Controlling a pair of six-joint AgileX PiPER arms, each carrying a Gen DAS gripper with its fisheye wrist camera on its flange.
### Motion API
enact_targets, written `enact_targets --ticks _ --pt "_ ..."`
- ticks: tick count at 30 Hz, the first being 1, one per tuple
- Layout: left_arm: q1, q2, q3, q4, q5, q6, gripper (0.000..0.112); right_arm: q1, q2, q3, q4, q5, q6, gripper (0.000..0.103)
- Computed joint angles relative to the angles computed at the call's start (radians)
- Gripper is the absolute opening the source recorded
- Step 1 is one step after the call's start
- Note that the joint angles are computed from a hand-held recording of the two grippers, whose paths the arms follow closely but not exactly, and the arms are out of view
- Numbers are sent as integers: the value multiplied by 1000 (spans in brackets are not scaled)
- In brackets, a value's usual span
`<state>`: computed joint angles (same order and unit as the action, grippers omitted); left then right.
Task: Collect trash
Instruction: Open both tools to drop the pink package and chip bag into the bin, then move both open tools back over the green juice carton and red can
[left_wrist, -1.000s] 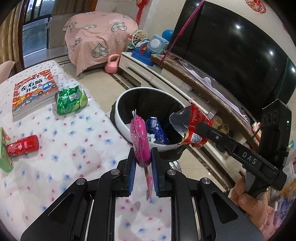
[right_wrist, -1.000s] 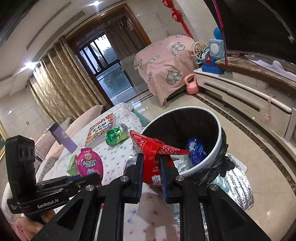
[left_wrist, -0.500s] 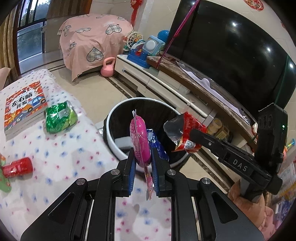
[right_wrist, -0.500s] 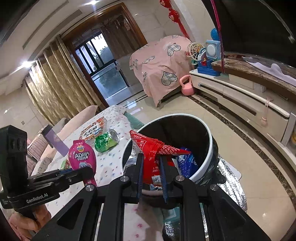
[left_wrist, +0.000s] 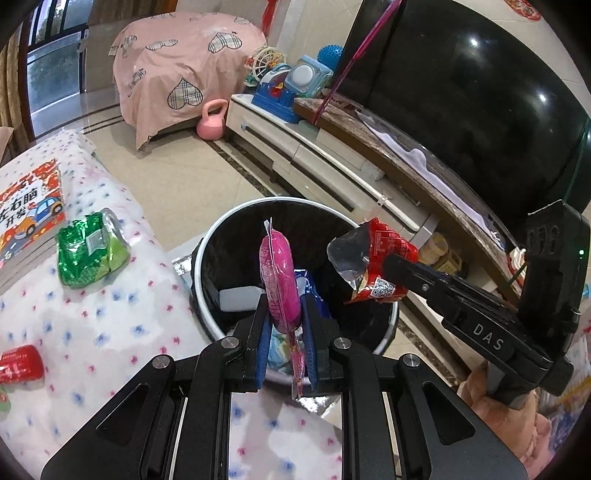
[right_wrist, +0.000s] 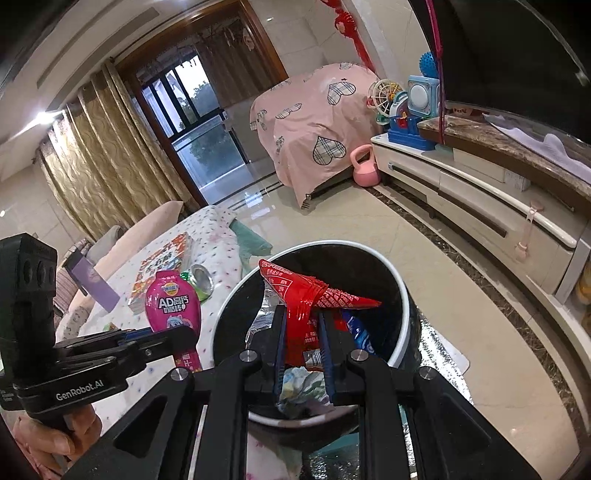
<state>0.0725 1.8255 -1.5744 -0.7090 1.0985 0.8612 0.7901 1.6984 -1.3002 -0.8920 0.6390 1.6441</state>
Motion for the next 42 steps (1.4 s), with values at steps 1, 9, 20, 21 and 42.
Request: enact_targets --ticks 1,9,20,21,42 --pt "-8 5 -5 8 -7 -8 15 -8 3 -5 15 -3 -17 17" --pt "-47 32 -22 43 -35 -48 15 -54 44 -58 122 -1 -152 17" --pt "-57 72 -66 75 -5 -116 42 -93 107 -135 261 20 -316 21" --pt "-55 66 -60 73 -13 -113 47 -98 109 -137 274 16 -331 21" --pt "354 -80 212 -112 20 131 56 57 46 -52 12 -38 45 86"
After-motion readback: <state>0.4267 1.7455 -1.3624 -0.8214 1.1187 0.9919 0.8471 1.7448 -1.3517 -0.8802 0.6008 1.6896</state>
